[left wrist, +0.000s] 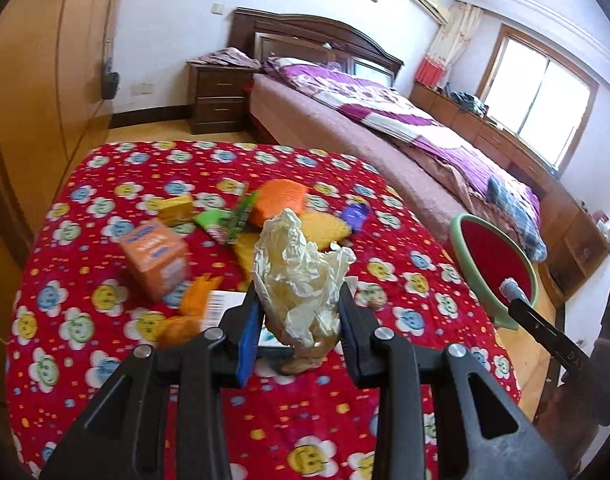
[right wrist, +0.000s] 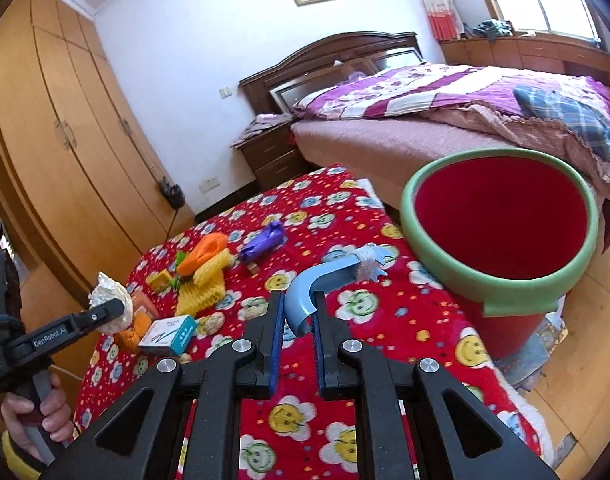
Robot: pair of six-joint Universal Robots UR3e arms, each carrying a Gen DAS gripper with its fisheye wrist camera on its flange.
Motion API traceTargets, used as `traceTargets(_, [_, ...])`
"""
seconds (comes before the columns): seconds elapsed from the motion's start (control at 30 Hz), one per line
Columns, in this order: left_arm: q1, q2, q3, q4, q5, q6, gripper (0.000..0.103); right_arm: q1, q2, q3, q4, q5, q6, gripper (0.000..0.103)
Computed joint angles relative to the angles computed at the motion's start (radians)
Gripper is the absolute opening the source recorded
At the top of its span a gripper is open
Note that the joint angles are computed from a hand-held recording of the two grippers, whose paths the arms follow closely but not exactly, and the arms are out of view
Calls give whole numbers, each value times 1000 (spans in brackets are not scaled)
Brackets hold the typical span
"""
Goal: Collect trash
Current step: 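Carry the tissue with the left tool over the red trash bin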
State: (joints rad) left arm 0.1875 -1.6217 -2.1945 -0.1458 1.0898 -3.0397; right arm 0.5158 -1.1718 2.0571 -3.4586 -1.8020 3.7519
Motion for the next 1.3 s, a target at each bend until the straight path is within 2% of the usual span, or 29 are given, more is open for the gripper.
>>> traceTargets(0.53, [-326, -302, 412, -92, 107, -38, 36, -205, -140, 237, -91, 44, -18, 13])
traceTargets(0.87, [-497, -558, 820, -248, 121, -44, 36, -376, -217, 370, -114, 95, -62, 13])
traceTargets(1.3, [-630, -936, 1434, -508, 183, -26, 36, -522, -173, 403, -161, 197, -108, 13])
